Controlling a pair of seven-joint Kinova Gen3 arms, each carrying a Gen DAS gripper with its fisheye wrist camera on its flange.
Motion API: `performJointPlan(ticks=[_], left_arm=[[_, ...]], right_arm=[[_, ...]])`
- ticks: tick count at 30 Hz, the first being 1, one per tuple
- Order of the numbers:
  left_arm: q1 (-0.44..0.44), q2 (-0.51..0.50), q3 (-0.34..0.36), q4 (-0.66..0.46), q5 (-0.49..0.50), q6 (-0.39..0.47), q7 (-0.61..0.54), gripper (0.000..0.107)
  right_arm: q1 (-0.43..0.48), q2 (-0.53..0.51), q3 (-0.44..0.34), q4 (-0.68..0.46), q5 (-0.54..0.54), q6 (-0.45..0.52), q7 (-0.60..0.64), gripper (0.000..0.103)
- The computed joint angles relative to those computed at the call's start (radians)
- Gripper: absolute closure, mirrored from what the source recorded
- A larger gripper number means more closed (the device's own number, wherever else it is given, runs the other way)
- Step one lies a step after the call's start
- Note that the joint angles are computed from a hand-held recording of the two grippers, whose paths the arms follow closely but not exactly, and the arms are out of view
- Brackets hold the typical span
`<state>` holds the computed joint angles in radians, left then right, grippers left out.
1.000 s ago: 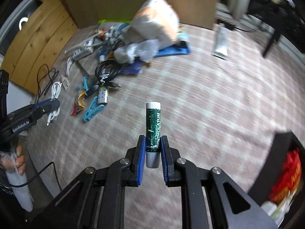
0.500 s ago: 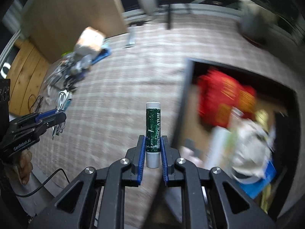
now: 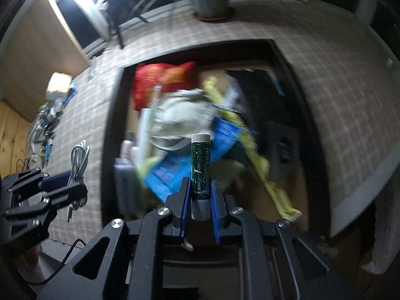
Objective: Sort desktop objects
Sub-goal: 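Carry the cable with the left gripper while the right gripper carries the lip balm into the tray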
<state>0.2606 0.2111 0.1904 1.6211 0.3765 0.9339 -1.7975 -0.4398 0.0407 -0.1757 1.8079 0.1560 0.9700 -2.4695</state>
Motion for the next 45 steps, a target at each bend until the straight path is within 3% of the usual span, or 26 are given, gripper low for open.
performJointPlan(ticks=[15,17,18,30,45], left_arm=[[0.199,0.099,0.04,-0.129,-0.155,0.023,0.135,0.085],[0.231,0.095,0.028,-0.135,-0.202,0.012,0.182,0.076],[0.229,0.09,0.033,-0.132,-0.205,0.005,0.184,0.071],[0.213,0.033,0.033,-0.09,-0.23,-0.025,0.203,0.071],[0.115,-0.065,-0.01,0.009,-0.245,-0.065,0.233,0.071]], right_arm=[[0.058,-0.096,-0.008,0.104,0.002,0.026,-0.04,0.087],[0.059,-0.1,-0.015,0.106,0.009,0.03,-0.043,0.086],[0.06,-0.098,-0.016,0.103,0.012,0.035,-0.044,0.085],[0.027,-0.091,-0.051,0.053,0.069,0.055,-0.091,0.085],[-0.125,0.019,-0.075,-0.127,0.226,0.14,-0.162,0.084]])
